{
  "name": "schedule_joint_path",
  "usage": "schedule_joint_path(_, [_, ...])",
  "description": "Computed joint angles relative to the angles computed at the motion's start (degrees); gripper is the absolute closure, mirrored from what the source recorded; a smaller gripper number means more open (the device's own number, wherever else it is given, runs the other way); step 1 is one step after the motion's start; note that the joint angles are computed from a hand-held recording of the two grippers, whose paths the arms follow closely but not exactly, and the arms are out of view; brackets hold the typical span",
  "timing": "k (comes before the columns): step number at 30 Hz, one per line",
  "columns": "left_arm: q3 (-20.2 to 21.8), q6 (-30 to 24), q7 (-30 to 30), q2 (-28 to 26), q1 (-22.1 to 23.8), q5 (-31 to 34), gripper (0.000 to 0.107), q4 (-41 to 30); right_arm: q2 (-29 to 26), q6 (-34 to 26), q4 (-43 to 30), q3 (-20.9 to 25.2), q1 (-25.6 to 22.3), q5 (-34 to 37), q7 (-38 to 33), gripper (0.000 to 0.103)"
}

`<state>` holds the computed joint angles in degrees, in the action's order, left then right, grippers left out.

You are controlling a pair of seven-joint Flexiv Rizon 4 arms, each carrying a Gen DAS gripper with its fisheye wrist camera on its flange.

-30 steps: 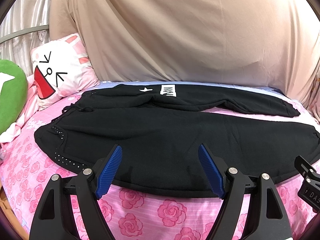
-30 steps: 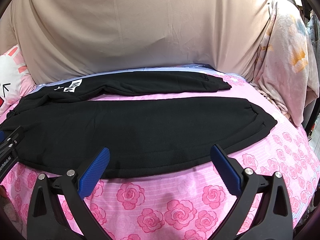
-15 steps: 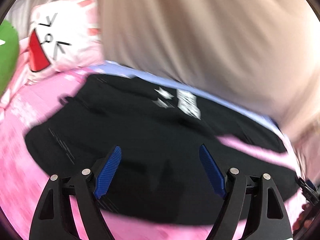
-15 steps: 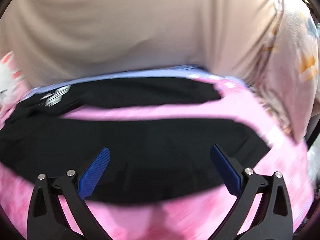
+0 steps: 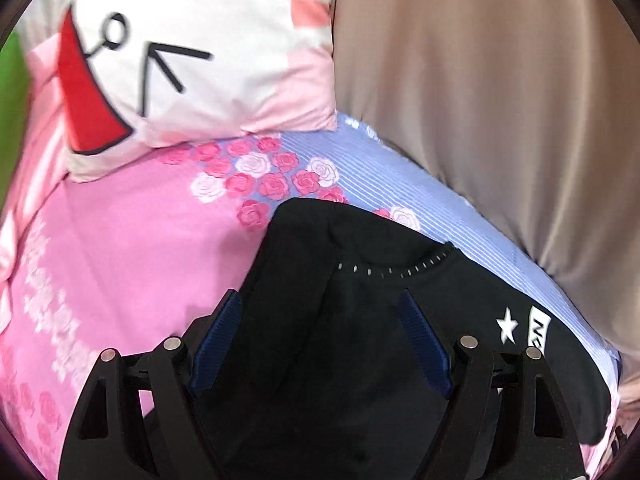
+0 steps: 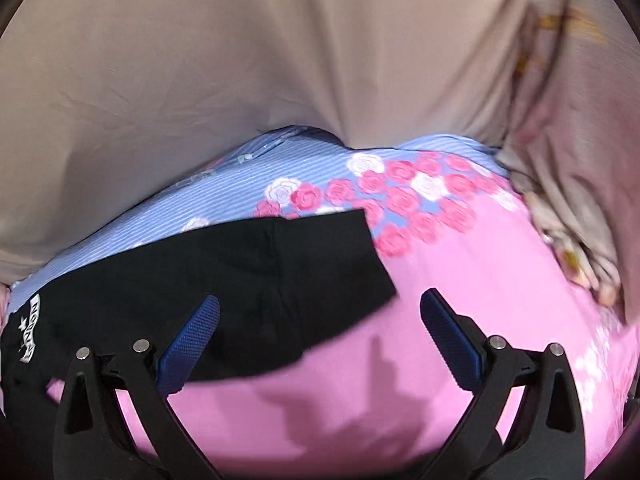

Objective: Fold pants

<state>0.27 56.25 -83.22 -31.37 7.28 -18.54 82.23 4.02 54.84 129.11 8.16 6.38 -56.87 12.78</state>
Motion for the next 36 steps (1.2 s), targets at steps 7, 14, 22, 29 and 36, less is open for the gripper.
schedule_joint_path(7, [2.7, -10.3, -6.4, -10.8, -2.5, 6.6, 0.029, -16.9, -9.4, 0.2, -7.6, -3.4, 0.7, 1.4, -12.5, 0.005])
schedule_joint_path(14, [5.0, -11.5, -6.5, -15.3, -5.0, 13.0, 0.079, -23.9, -10.8, 10.5, -5.9, -6.7, -0.5, -2.0, -12.8, 0.066])
schedule_joint_path(22, [-4.7, -0.5, 6.0, -2.2, 3.6, 0.2, 0.105, -5.3, 0.6, 18.9, 0.7, -4.6, -6.0, -18.4, 0.8, 0.095])
schedule_joint_path(29, [-10.0, 7.6, 30.5, 15.5, 8.8, -20.0, 0.105, 17.9, 12.5, 16.4, 7.4, 1.4, -7.0, -24.0, 3.0, 0.096])
schedule_joint_path(36, [-3.4, 8.3, 44.7, 28.4, 6.7, -32.8, 0.107, 36.1, 24.0, 9.2, 18.5, 9.2, -2.0, -9.7, -3.0, 0.096])
